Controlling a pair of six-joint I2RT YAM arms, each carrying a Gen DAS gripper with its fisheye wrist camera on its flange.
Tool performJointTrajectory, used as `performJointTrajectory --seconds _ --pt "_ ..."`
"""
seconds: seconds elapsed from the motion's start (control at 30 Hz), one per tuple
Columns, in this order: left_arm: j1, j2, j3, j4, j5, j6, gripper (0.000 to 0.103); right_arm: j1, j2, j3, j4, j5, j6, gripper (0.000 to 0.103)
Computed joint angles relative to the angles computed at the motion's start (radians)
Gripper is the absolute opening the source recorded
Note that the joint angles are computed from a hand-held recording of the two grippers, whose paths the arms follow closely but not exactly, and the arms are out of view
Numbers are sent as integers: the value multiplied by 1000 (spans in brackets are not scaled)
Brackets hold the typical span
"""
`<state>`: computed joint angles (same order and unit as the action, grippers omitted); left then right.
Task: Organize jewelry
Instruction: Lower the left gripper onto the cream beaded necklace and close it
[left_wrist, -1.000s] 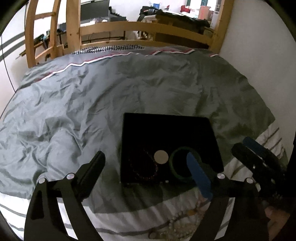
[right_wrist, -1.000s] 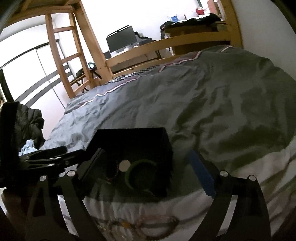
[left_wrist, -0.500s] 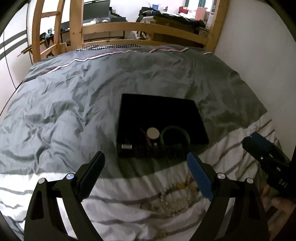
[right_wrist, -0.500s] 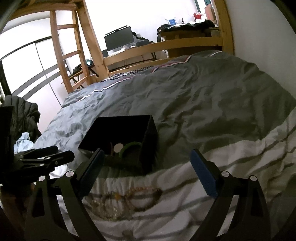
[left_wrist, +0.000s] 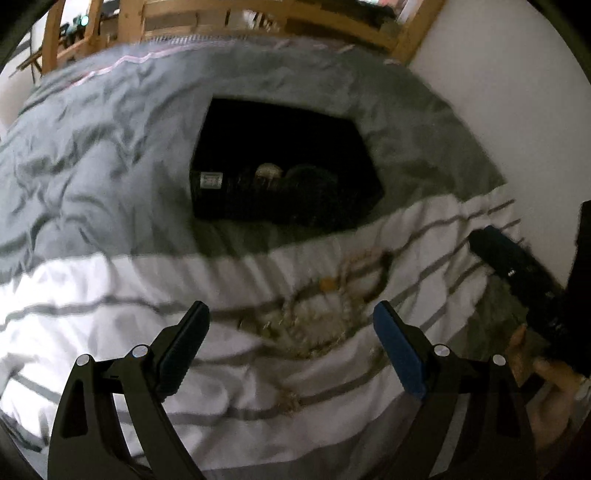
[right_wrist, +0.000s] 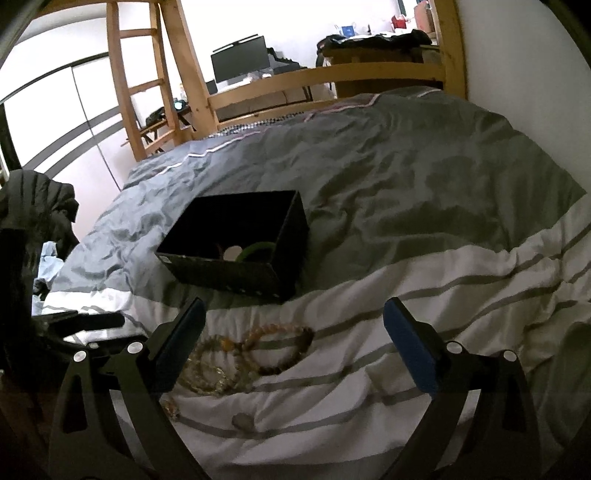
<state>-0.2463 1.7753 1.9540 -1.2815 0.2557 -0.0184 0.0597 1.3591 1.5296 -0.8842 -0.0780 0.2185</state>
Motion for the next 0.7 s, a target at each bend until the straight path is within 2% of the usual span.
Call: performJointTrajectory --seconds 0.33,0.4,0.47,0.53,0.6,0.67,0.7 --pt "-80 36 -54 60 -157 36 86 -1 87 6 -57 36 -6 96" --pt "-88 75 -32 35 -150 49 69 16 108 9 -58 58 -23 96" --pt "-96 100 -27 28 -151 52 64 35 121 6 -50 88 -35 96" --pt "-111 119 -26 43 -194 48 59 48 140 8 -46 113 -46 95" --pt "-118 137 -18 52 -217 47 59 60 169 11 -41 147 -56 92" --pt "-125 150 -17 71 -235 52 58 75 205 18 -34 203 -74 76" --pt "-129 160 -10 71 -248 56 53 78 223 28 -40 208 -81 72"
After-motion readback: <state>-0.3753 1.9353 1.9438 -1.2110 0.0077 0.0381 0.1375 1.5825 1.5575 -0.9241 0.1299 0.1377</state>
